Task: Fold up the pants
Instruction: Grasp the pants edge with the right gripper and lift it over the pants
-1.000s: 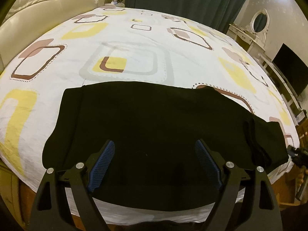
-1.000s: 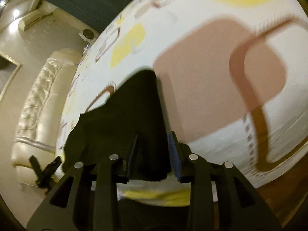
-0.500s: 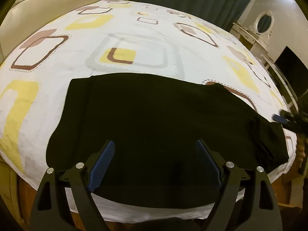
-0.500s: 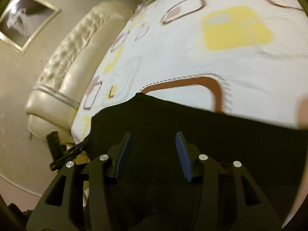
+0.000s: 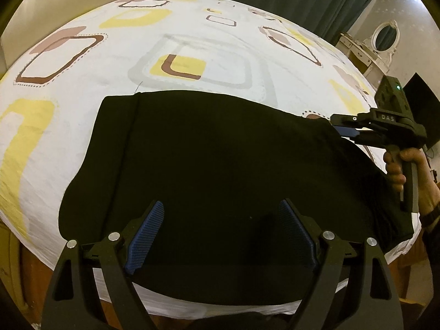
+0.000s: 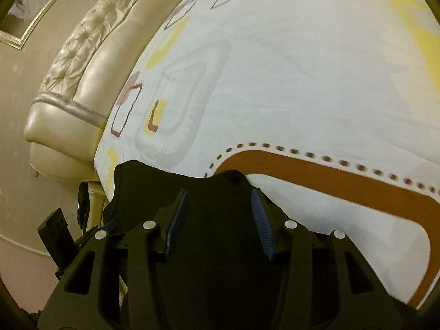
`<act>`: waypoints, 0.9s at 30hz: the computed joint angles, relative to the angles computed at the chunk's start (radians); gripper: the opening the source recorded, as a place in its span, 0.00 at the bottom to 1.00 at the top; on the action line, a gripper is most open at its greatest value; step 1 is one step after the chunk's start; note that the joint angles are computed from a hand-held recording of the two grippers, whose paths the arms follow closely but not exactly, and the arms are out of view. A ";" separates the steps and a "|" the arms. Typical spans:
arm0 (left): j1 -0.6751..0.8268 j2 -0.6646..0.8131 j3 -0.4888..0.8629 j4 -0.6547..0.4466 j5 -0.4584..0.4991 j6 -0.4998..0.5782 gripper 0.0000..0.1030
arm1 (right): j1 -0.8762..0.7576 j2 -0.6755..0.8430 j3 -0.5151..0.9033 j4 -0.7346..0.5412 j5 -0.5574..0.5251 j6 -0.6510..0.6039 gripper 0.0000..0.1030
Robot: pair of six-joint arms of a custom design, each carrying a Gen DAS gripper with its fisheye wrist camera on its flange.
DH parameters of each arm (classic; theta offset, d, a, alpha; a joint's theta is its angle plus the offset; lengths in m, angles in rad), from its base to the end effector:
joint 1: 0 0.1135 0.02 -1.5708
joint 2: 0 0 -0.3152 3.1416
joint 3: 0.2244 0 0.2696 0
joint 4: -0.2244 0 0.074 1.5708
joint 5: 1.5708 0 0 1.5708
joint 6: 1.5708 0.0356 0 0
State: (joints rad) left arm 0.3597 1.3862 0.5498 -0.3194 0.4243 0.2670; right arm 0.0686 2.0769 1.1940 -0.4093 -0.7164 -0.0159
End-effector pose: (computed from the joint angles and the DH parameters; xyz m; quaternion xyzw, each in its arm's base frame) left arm 0.2164 0.0657 0.1711 -0.0010 0.9576 -0.1339 0.2551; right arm 0.4112 0.0517 0.1272 -0.0878 0.9246 0.3505 0.1208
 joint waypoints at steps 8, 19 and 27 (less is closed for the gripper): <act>-0.009 0.008 -0.012 0.024 -0.020 0.011 0.82 | 0.055 0.002 -0.014 0.084 0.174 0.042 0.09; 0.011 0.021 -0.008 0.027 -0.023 0.018 0.82 | -0.052 -0.239 -0.254 0.228 0.086 0.166 0.17; 0.016 0.009 -0.003 0.024 -0.028 0.011 0.82 | -0.294 -0.549 -0.574 0.132 -0.057 0.066 0.23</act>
